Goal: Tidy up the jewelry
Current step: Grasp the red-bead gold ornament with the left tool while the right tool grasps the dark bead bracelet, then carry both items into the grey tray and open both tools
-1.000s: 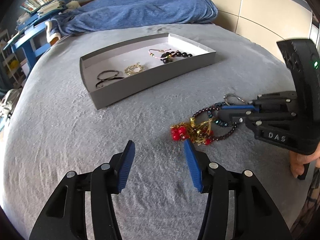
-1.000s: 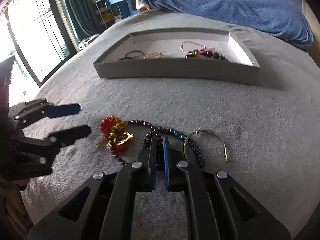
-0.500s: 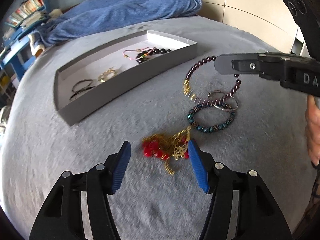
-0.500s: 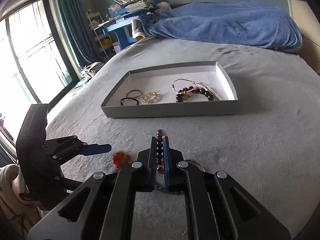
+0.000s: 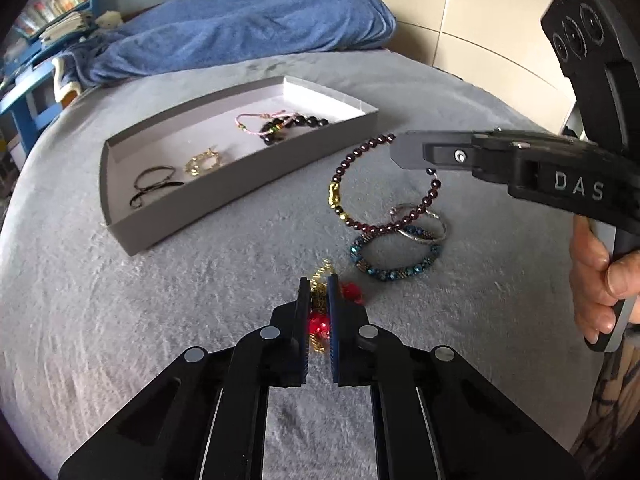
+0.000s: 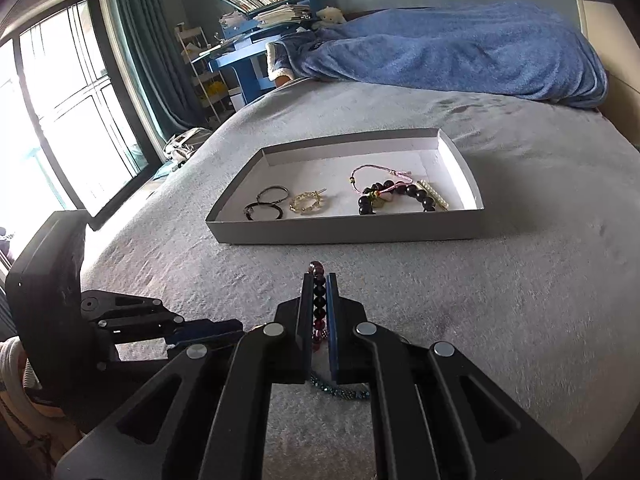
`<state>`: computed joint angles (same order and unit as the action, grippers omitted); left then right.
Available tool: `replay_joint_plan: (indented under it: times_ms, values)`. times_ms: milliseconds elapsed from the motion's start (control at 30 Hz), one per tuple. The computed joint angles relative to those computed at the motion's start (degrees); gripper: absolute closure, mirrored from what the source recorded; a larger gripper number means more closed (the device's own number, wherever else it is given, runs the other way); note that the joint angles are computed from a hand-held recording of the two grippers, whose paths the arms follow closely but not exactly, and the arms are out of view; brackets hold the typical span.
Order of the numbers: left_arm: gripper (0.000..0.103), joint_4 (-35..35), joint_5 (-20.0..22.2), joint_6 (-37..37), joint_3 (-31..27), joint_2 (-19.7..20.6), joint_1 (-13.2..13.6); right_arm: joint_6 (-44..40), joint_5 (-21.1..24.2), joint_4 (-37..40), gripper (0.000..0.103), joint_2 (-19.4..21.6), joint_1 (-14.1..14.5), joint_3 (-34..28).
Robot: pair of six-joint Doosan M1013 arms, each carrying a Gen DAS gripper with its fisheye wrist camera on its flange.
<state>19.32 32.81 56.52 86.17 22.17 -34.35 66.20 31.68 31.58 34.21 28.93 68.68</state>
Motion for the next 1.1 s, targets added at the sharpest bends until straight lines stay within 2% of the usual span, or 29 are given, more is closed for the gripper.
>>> replay_joint_plan:
  times_ms: [233, 433, 733, 967, 1100]
  values:
    - [0.094, 3.3, -1.1, -4.3, 0.1, -0.9, 0.3, 0.8, -0.4, -0.6, 0.097, -0.1, 0.0, 0.2]
    - [0.094, 5.1, -0.3, -4.9, -1.1, -1.2, 0.8, 0.3, -0.3, -0.3, 0.097, 0.0, 0.0, -0.3]
    - [0.094, 6.8, 0.8, -5.6, -3.1, -1.2, 1.7, 0.4, 1.1, -1.0, 0.097, 1.4, -0.1, -4.3]
    - [0.094, 7.6, 2.4, -4.1, -5.7, -0.3, 2.8, 0.1, 2.0, 1.5, 0.097, 2.6, -1.1, -7.9]
    - [0.094, 7.2, 2.4, -4.2, -6.8, 0.3, 3.8, 2.0, 2.9, -1.0, 0.097, 4.1, -1.3, -11.1]
